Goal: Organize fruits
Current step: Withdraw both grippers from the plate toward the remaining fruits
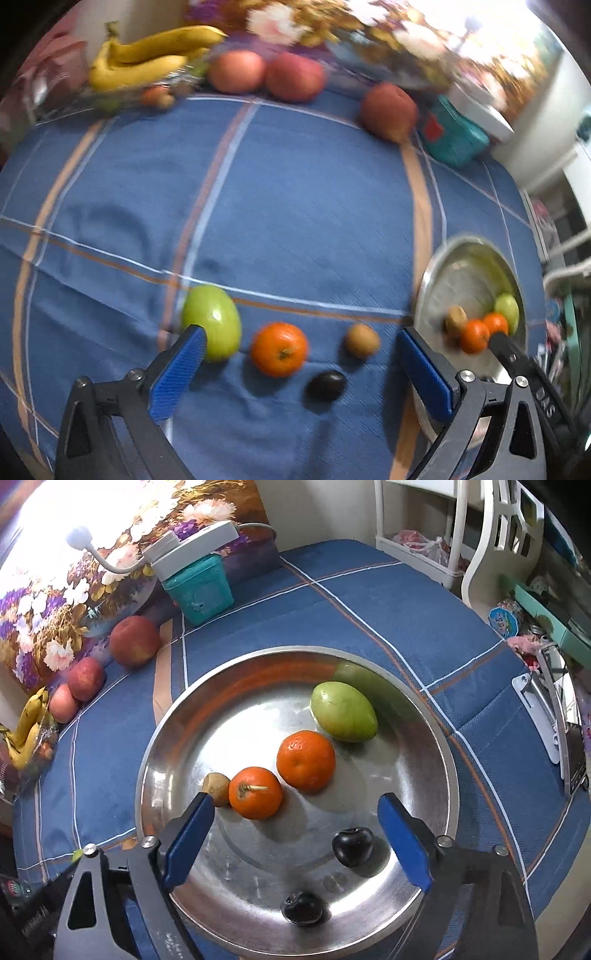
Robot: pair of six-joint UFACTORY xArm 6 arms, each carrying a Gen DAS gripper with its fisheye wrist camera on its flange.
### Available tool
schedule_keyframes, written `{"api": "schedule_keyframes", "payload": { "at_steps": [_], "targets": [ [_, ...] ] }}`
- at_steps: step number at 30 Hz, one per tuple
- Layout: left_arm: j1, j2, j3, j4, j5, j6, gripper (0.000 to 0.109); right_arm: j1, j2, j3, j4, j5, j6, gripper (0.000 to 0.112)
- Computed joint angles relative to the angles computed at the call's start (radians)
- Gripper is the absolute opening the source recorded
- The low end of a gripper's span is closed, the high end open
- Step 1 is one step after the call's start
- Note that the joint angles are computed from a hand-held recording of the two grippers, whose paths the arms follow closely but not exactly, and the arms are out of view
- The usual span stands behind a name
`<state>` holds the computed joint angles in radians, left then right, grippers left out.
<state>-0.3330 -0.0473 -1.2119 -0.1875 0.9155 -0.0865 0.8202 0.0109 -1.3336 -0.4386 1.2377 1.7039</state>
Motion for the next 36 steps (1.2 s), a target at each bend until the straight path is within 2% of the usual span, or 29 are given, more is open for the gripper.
{"api": "schedule_keyframes", "payload": {
  "at_steps": [10, 16, 22, 25, 27, 32, 34, 36],
  "targets": [
    [0.091, 0.002, -0.03, -0.029, -0.01, 0.002, 0.103, 0.043, 0.085, -0.129, -0.089, -0.012, -0.056, 0.095],
    [0.129, -0.012, -0.039, 0.062, -0.043, 0.032, 0.103, 0.081, 0.196, -0.284, -0.131, -0.007, -0.147, 0.095],
    [0.152, -0.027, -0.043, 0.138, -0.069, 0.106, 0.103, 0.096, 0.349, -0.487, -0.07, -0.01, -0.234, 0.095],
    [0.174, -0.023, -0.056, 0.094, -0.057, 0.145, 0.103, 0.108, 0.421, -0.593, -0.046, 0.018, -0.264, 0.095],
    [0.182, -0.023, -0.063, 0.075, -0.052, 0.156, 0.103, 0.111, 0.441, -0.619, -0.037, 0.009, -0.265, 0.095],
    [0.195, -0.02, -0.068, 0.06, -0.039, 0.158, 0.103, 0.122, 0.51, -0.718, -0.017, 0.054, -0.251, 0.095],
    [0.194, -0.015, -0.069, 0.049, -0.026, 0.158, 0.103, 0.119, 0.535, -0.751, 0.015, 0.064, -0.292, 0.095],
    [0.189, -0.006, -0.073, 0.048, -0.011, 0.16, 0.103, 0.123, 0.574, -0.813, 0.025, 0.116, -0.334, 0.095]
  ]
}}
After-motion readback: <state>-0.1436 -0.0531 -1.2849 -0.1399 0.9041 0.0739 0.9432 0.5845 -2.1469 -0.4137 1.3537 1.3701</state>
